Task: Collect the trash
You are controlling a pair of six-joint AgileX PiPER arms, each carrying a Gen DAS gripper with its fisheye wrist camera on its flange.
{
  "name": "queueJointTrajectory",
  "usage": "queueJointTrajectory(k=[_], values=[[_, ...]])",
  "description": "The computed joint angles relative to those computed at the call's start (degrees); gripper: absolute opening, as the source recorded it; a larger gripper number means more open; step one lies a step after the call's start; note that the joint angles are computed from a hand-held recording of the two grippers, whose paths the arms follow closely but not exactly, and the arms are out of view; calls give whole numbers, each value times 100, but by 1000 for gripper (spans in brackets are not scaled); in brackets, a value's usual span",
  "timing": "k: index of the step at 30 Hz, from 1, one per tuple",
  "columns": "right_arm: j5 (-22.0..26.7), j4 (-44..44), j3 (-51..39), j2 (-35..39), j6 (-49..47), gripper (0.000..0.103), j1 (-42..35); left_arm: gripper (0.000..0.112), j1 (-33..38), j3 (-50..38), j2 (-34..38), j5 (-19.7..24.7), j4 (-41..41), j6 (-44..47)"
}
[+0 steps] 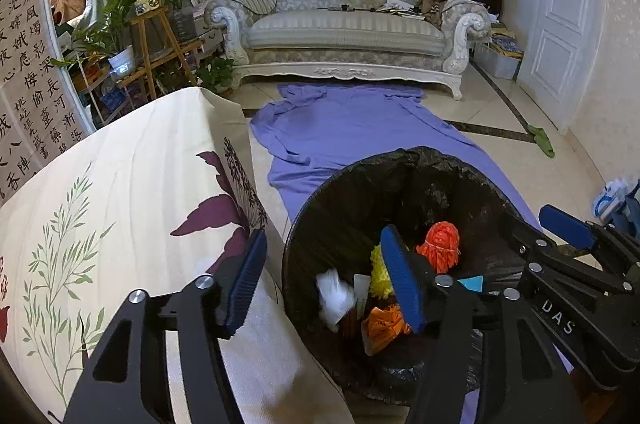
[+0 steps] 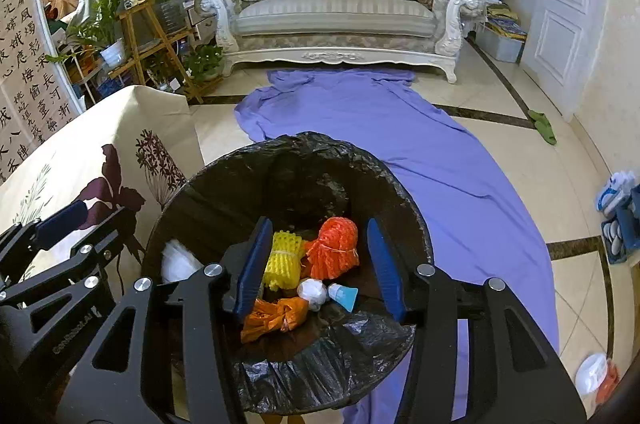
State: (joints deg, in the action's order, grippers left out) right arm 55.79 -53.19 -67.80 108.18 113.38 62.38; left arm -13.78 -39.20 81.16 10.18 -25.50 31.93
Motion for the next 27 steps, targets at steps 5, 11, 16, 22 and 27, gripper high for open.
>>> queueJointTrajectory(k=[5, 11, 16, 22, 27], values=[[87, 19, -26, 12, 32, 58, 23, 73, 15, 4, -48, -34, -122, 145], [316, -4, -20, -44, 136, 64, 111, 77, 16, -8, -46, -31, -21, 23], [561, -10, -47, -80, 223, 71, 254, 78, 196, 31, -188, 55, -405, 433], [877, 25, -96, -132, 322, 76, 505, 81, 425, 251, -617, 173, -1007, 1107], [1223, 56, -252, -141, 349, 77, 830, 82, 641, 502, -1101, 379, -1121, 1240]])
